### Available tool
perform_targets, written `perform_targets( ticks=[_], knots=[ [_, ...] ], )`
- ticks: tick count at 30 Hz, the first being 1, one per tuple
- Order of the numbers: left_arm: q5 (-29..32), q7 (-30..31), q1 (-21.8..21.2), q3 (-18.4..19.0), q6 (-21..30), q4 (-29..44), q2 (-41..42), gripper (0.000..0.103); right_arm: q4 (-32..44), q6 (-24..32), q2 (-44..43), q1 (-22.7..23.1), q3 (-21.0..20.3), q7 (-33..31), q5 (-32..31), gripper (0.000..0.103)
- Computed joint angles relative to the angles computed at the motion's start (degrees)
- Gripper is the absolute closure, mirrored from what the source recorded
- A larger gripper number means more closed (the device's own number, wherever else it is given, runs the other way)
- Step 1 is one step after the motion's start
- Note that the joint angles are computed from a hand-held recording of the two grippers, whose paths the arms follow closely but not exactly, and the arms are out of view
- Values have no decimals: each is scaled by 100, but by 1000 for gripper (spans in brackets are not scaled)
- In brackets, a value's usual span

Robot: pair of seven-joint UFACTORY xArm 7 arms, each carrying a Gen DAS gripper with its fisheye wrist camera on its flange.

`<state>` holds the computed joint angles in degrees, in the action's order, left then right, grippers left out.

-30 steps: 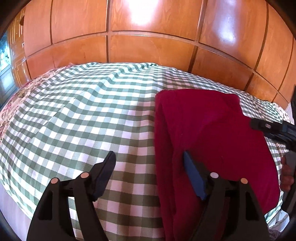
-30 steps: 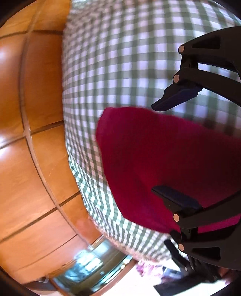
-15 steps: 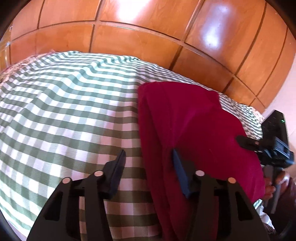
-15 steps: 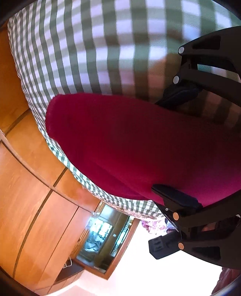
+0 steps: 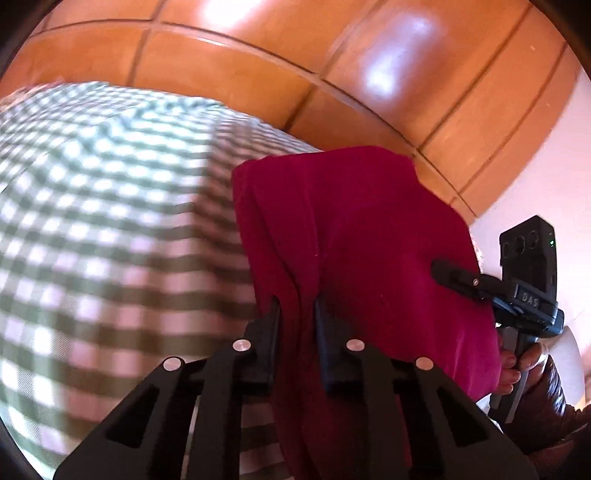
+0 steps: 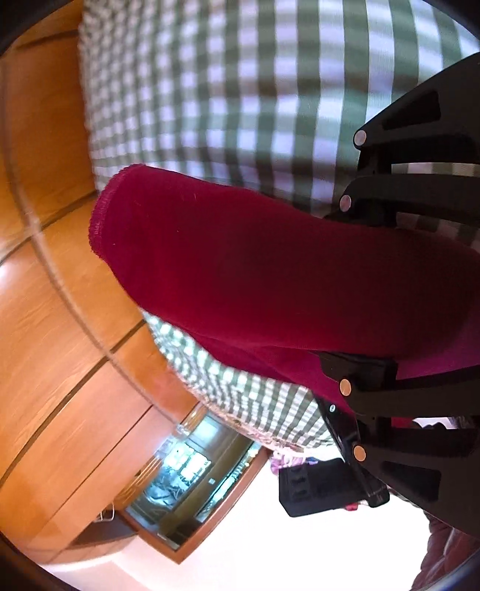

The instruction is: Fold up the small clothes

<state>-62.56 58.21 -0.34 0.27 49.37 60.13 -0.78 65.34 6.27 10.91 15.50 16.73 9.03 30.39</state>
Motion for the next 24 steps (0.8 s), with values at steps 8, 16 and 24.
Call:
perform_targets(
  ticks=[8,16,24],
  knots=[
    [458,-344,-809,-737,-181,1462,766,89,-1144,-278,-1486,-74,-857,2012,-2336,60],
    [2600,-1957,-2057,-1383,-687,3844,2572,88,-2352,-160,-2817,-1612,-881,3249,-3404,60],
    [4089,-2966,-2529,-1533,-1191,3990,3179,86,-3549,131,-3199,-2428,-857,4066,-3652,32]
  ],
)
